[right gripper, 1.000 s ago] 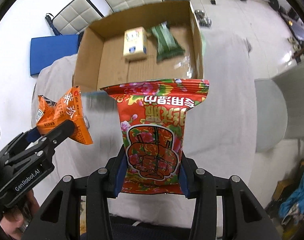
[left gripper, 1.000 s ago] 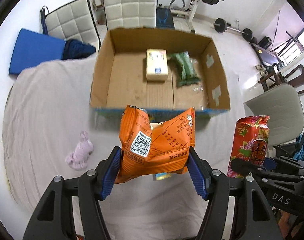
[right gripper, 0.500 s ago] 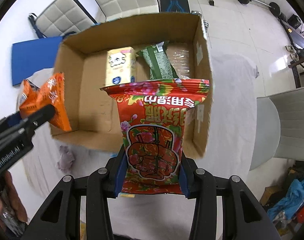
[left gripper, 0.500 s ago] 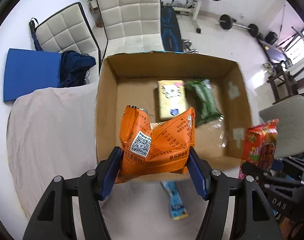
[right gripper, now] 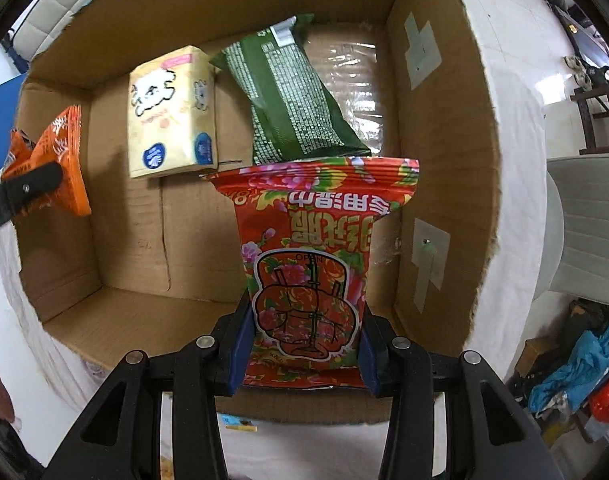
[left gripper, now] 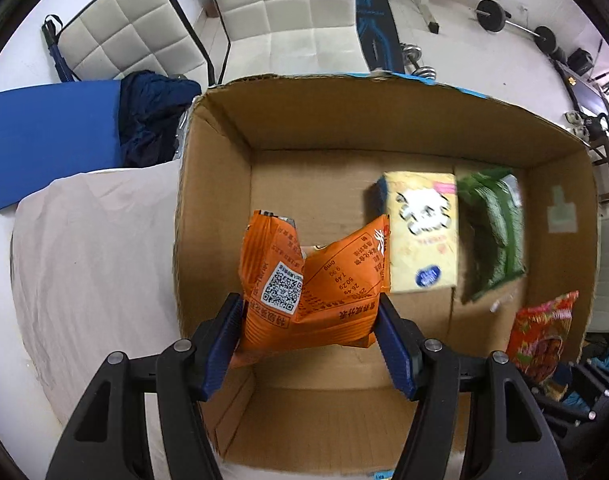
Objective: Organize soft objects
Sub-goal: 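Lower both bags into the box and open both tools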
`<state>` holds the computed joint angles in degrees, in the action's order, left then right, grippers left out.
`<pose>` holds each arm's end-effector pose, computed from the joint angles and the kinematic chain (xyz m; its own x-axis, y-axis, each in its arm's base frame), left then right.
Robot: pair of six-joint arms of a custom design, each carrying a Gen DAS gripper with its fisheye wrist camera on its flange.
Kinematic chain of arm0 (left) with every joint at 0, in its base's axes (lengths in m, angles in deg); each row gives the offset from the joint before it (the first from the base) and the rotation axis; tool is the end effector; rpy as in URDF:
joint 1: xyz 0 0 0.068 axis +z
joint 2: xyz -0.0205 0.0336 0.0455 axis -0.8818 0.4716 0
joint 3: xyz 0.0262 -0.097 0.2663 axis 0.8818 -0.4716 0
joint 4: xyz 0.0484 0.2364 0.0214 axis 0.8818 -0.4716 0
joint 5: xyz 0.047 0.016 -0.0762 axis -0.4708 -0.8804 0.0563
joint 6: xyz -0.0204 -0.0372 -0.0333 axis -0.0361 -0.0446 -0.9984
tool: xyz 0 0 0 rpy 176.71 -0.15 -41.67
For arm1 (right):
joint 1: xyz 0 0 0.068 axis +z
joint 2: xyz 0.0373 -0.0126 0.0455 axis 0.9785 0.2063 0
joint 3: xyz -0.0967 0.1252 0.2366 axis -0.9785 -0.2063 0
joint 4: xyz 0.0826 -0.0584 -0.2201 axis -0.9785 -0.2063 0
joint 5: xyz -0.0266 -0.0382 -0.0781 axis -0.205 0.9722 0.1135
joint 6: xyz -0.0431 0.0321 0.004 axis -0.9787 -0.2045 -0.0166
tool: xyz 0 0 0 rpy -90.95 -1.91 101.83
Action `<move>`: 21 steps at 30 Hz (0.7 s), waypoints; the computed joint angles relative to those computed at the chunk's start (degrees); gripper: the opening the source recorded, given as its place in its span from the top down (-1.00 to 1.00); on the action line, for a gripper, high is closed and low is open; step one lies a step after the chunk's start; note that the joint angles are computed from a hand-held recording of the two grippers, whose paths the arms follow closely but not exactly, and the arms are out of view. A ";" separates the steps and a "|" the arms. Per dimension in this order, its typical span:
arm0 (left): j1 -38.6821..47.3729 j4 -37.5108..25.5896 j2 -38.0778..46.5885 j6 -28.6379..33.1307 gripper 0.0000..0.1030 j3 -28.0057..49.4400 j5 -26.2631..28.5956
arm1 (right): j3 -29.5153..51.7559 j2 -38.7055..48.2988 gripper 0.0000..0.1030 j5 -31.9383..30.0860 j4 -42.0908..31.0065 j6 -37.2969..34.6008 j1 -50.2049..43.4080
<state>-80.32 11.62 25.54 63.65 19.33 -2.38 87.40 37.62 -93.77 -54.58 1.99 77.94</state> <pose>0.2901 -0.0948 0.2720 -0.9940 0.0980 -0.0488 0.0959 0.9945 0.0426 0.2462 0.0022 0.1951 -0.9719 0.1171 0.2042 0.1314 0.9897 0.0577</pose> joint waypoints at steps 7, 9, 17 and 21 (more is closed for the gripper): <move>1.10 0.21 4.39 1.03 -0.21 3.07 0.28 | -1.27 1.90 0.09 0.01 2.73 0.41 0.41; 1.12 0.06 5.21 0.83 -0.21 3.79 0.66 | -1.13 2.37 0.08 -0.06 3.20 0.73 0.82; 2.07 -2.05 8.79 0.02 -0.27 6.50 1.96 | -0.73 1.35 -0.41 -0.06 1.02 1.46 2.23; 2.35 -2.17 8.00 0.16 -0.27 6.09 1.91 | 0.51 0.72 -0.41 0.30 -0.25 1.41 2.04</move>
